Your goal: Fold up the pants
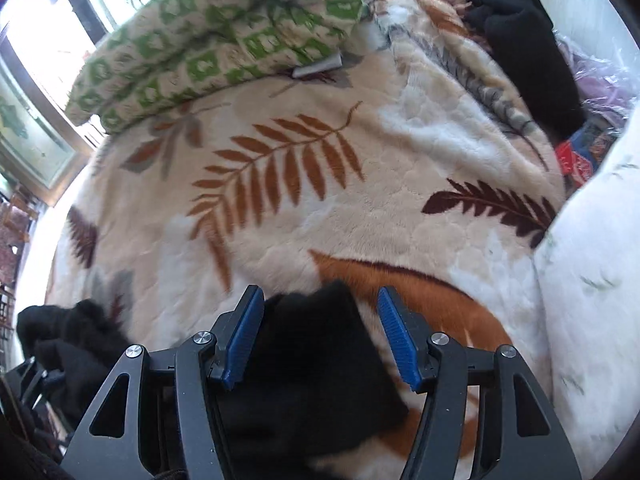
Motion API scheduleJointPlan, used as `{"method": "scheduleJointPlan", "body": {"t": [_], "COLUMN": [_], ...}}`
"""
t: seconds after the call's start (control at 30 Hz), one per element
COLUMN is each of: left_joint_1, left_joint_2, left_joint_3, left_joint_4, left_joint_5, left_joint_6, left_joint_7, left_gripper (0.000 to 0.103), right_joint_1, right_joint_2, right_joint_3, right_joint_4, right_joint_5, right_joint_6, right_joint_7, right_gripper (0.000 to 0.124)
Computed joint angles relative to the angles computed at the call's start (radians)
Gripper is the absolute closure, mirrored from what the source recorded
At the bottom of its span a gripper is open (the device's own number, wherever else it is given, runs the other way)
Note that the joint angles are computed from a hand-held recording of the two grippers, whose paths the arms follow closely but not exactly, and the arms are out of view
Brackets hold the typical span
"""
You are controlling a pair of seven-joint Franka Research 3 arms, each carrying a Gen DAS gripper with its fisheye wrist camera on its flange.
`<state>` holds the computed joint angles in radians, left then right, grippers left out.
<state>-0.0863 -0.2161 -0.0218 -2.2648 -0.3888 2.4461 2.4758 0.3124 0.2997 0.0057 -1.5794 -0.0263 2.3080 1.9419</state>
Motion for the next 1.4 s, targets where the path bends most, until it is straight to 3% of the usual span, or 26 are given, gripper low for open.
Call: {"method": "scheduleJointPlan", "body": {"t": [0.03, 0.07, 0.1, 0.2, 0.3, 0.5, 0.57, 0.67, 0.77, 0.83, 0.87, 0.93, 1.0, 1.07, 1.1, 1.17, 1.2, 1.23, 1.3, 1.33, 1.37, 1.4], "left_joint_1": [0.011, -0.003, -0.004, 0.004, 0.021, 0.068, 0.083, 0.104, 0.113, 0.108, 0.105, 0.101, 0.102, 0.105, 0.109, 0.118, 0.122, 0.127, 0.140, 0.147, 0.157, 0.166], "left_joint_2": [-0.004, -0.004, -0.007, 0.010, 0.013, -0.022, -0.028, -0.030, -0.054, -0.074, -0.080, -0.087, -0.095, -0.109, -0.114, -0.125, -0.128, -0.133, -0.139, -0.138, -0.137, -0.137], "left_joint_3": [-0.010, 0.006, 0.012, 0.022, 0.055, 0.091, 0.101, 0.089, 0.057, 0.054, 0.059, 0.071, 0.077, 0.090, 0.095, 0.104, 0.109, 0.112, 0.126, 0.135, 0.143, 0.145], "left_joint_4": [-0.005, -0.001, 0.002, 0.038, 0.079, 0.119, 0.129, 0.121, 0.062, 0.027, 0.023, 0.031, 0.033, 0.037, 0.038, 0.035, 0.033, 0.033, 0.030, 0.031, 0.031, 0.029], "left_joint_5": [-0.012, -0.014, -0.028, -0.065, -0.184, -0.322, -0.343, -0.291, -0.196, -0.180, -0.188, -0.208, -0.218, -0.222, -0.222, -0.217, -0.213, -0.203, -0.198, -0.202, -0.206, -0.204], "left_joint_6": [0.006, -0.002, -0.015, -0.052, -0.142, -0.313, -0.382, -0.452, -0.440, -0.417, -0.417, -0.435, -0.434, -0.454, -0.457, -0.454, -0.454, -0.457, -0.462, -0.463, -0.462, -0.452], "left_joint_7": [0.019, 0.018, 0.027, 0.010, 0.038, 0.087, 0.107, 0.133, 0.135, 0.138, 0.132, 0.111, 0.093, 0.085, 0.079, 0.069, 0.067, 0.061, 0.046, 0.038, 0.023, 0.009], "left_gripper": [0.040, 0.049, 0.062, 0.074, 0.077, 0.077, 0.077, 0.076, 0.074, 0.071, 0.069, 0.067, 0.060, 0.054, 0.045, 0.031, 0.028, 0.028, 0.028, 0.028, 0.028, 0.028], "right_joint_1": [-0.002, -0.005, 0.002, 0.028, 0.021, -0.013, -0.013, -0.013, -0.013, -0.013, -0.014, -0.019, -0.026, -0.029, -0.028, -0.027, -0.027, -0.028, -0.037, -0.041, -0.046, -0.048], "right_joint_2": [0.015, 0.024, 0.020, -0.038, -0.119, -0.312, -0.384, -0.473, -0.519, -0.538, -0.560, -0.592, -0.600, -0.599, -0.596, -0.597, -0.597, -0.593, -0.564, -0.548, -0.526, -0.509], "right_joint_3": [0.004, 0.011, 0.010, 0.005, 0.011, 0.048, 0.061, 0.081, 0.102, 0.117, 0.119, 0.114, 0.115, 0.113, 0.110, 0.113, 0.113, 0.115, 0.122, 0.129, 0.140, 0.153], "right_joint_4": [0.014, 0.027, 0.019, -0.045, -0.119, -0.266, -0.331, -0.421, -0.476, -0.508, -0.540, -0.579, -0.582, -0.585, -0.587, -0.611, -0.624, -0.638, -0.634, -0.624, -0.607, -0.590], "right_joint_5": [0.004, 0.018, 0.006, -0.051, -0.044, 0.053, 0.100, 0.113, 0.118, 0.106, 0.114, 0.154, 0.164, 0.189, 0.209, 0.259, 0.276, 0.290, 0.272, 0.245, 0.194, 0.136], "right_joint_6": [-0.015, -0.038, -0.029, 0.043, 0.128, 0.271, 0.280, 0.180, -0.135, -0.233, -0.238, -0.215, -0.194, -0.145, -0.126, -0.040, -0.007, 0.031, 0.046, 0.042, 0.028, 0.006], "right_joint_7": [-0.018, -0.042, -0.047, -0.049, -0.039, -0.143, -0.204, -0.260, -0.254, -0.222, -0.204, -0.167, -0.143, -0.121, -0.114, -0.063, -0.043, -0.014, 0.039, 0.067, 0.096, 0.125], "right_gripper": [0.097, 0.109, 0.111, 0.113, 0.113, 0.113, 0.113, 0.111, 0.109, 0.109, 0.109, 0.093, 0.088, 0.086, 0.083, 0.070, 0.058, 0.055, 0.061, 0.088, 0.105, 0.110]}}
